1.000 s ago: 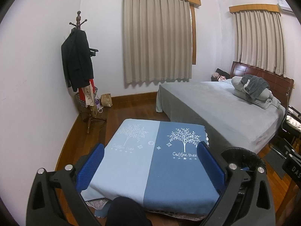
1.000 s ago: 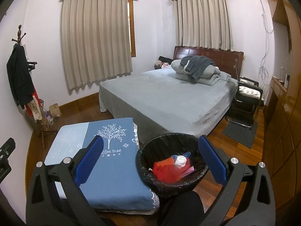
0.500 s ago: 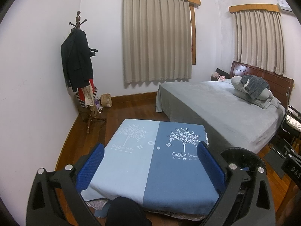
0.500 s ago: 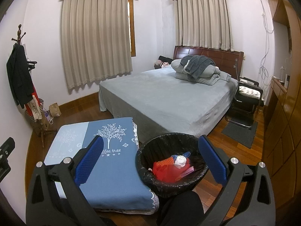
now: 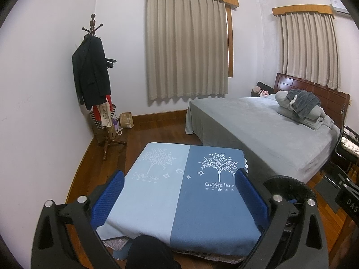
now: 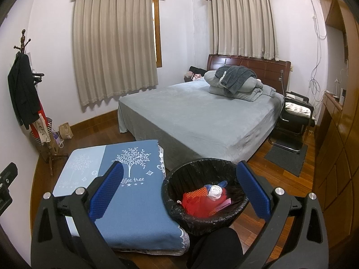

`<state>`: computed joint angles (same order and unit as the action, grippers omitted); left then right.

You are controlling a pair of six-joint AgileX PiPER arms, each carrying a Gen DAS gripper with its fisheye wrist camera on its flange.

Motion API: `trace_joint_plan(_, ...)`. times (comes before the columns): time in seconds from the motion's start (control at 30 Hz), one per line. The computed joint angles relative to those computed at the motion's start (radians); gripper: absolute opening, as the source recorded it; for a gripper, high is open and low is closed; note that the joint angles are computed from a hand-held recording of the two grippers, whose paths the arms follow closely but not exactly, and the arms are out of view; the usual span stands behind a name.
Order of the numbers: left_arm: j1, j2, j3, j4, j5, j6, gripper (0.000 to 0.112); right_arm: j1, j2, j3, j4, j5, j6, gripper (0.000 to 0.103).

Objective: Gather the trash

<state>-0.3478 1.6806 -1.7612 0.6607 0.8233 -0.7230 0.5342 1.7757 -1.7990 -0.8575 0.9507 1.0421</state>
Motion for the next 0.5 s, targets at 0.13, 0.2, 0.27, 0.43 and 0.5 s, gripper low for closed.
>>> trace_joint_plan(0.13,0.0,0.001,-0.001,-0.001,0.0,0.0,0.097,-0.001,-0.001,-0.002,0.002,0.0,-0.002,0.098)
trace_joint_plan(0.2,0.0,0.001,-0.001,0.0,0.001,-0.001,0.097,0.0,0.002,-0.004,0.001,0.001,-0.004,0.098)
trace_joint_plan(0.27,-0.002,-0.001,0.002,0.003,0.001,-0.003,0.097,0.0,0.003,-0.006,0.002,0.003,-0.004,0.098)
trace_joint_plan(0.43,0.0,0.0,0.001,-0.001,-0.001,-0.001,0.097,0.0,0.004,-0.01,0.004,0.004,-0.006,0.098)
trace_joint_plan(0.5,-0.001,0.0,0.0,0.002,0.001,-0.002,0.097,-0.002,0.002,-0.011,0.007,0.004,-0.01,0.098)
